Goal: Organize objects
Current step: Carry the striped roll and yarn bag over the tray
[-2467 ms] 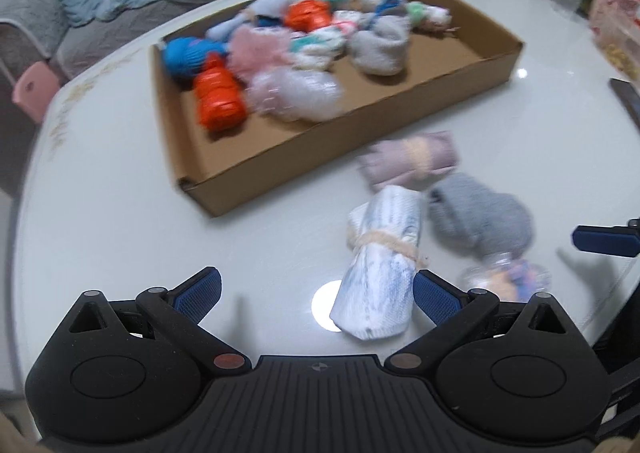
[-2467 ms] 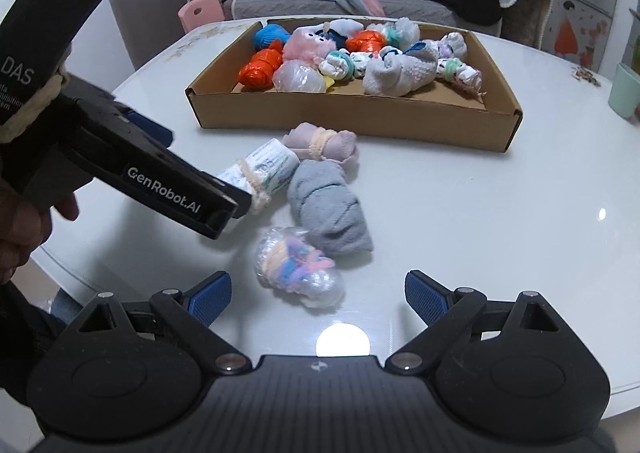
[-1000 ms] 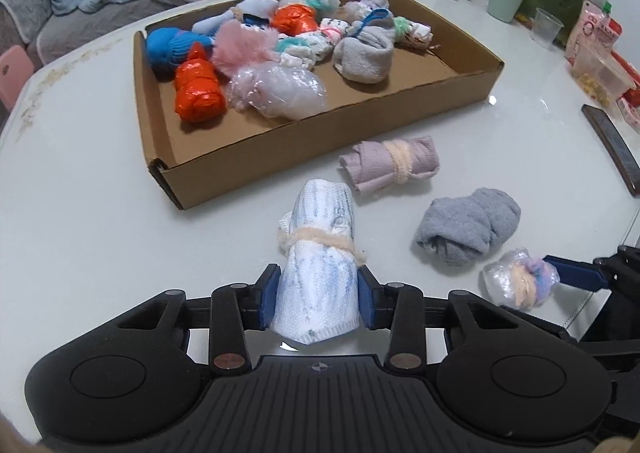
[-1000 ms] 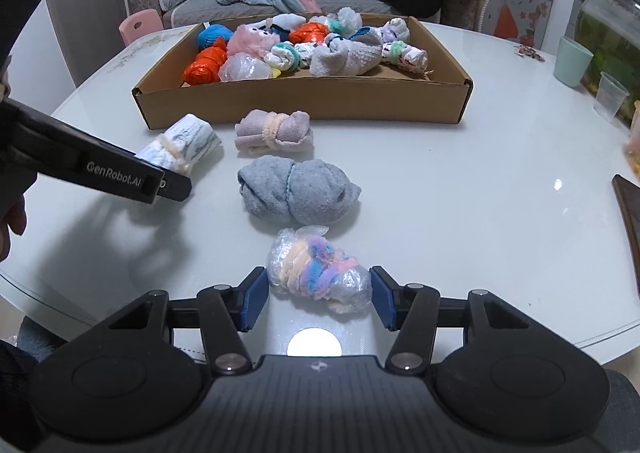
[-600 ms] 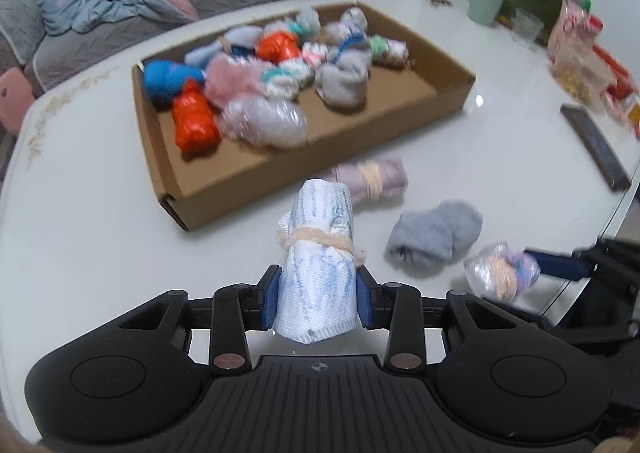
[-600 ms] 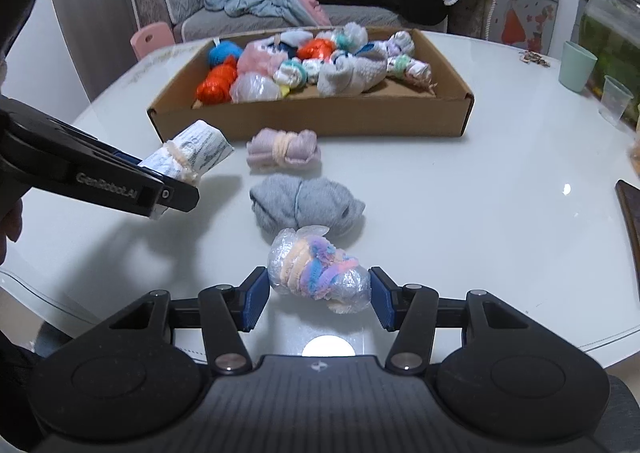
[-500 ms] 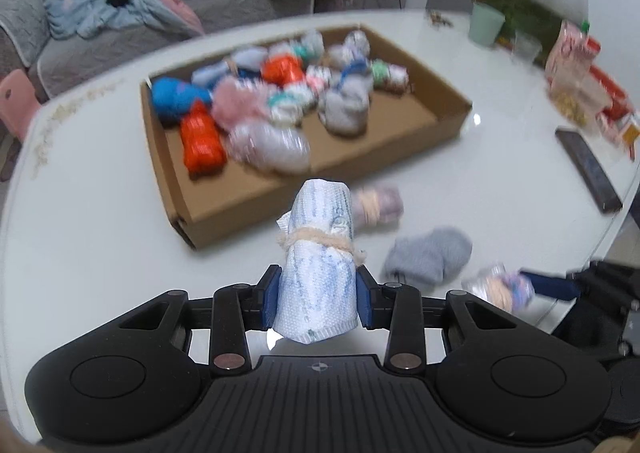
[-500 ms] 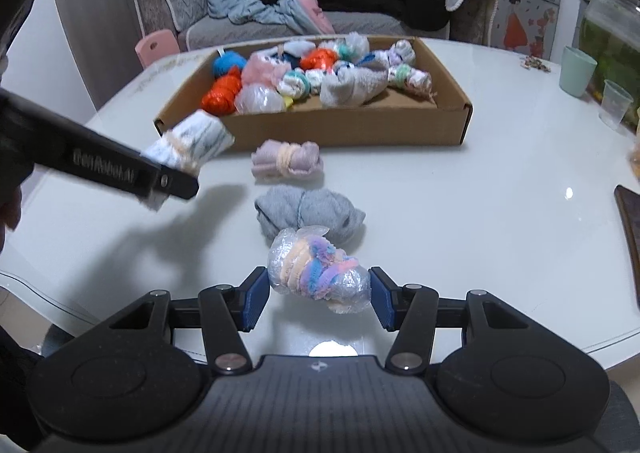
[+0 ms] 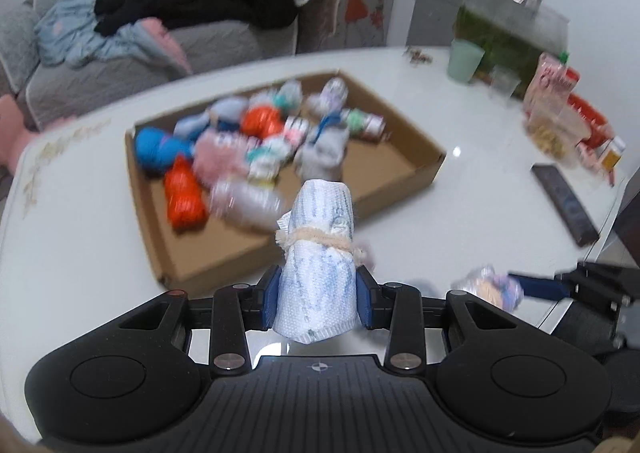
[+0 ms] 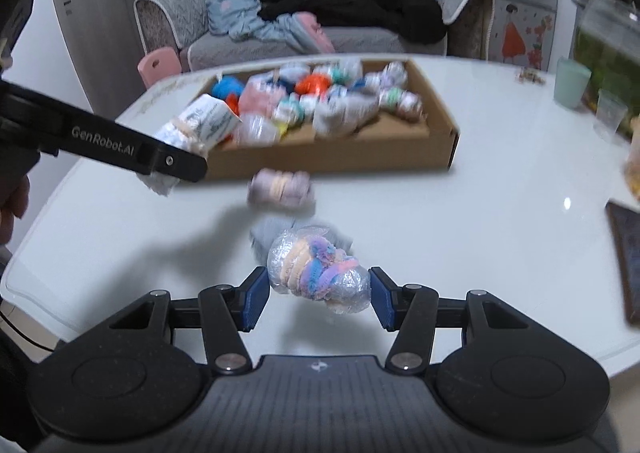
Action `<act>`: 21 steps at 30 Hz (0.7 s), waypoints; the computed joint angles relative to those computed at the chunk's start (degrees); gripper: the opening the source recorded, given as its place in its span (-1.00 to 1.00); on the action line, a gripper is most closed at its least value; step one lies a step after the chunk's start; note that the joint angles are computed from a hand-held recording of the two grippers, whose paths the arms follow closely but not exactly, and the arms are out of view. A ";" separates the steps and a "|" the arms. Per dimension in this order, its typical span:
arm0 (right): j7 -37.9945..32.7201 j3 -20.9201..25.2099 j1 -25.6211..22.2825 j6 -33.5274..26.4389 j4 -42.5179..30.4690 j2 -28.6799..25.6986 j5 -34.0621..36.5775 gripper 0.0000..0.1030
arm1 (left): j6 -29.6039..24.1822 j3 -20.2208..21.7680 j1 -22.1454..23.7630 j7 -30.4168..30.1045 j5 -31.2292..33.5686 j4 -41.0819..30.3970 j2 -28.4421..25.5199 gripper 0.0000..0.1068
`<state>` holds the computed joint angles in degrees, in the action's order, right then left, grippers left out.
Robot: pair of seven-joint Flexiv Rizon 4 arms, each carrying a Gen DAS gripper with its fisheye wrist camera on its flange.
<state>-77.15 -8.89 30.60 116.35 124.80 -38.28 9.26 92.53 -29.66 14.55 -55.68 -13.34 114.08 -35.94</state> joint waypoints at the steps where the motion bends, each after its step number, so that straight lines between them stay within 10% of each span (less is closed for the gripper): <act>1: -0.42 -0.43 -0.20 0.16 -0.22 0.45 -0.25 -0.03 | -0.27 -1.35 0.81 0.39 -0.08 -0.56 -0.41 -0.17; 21: -5.89 2.65 -12.64 -5.28 -11.24 0.96 -12.12 -0.03 | -12.05 9.89 -11.99 8.80 -5.65 -18.58 -6.73 -0.16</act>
<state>-83.04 -6.24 17.95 111.07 113.56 -37.32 -2.86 80.48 -19.77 2.56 -46.88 -18.99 95.50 -42.67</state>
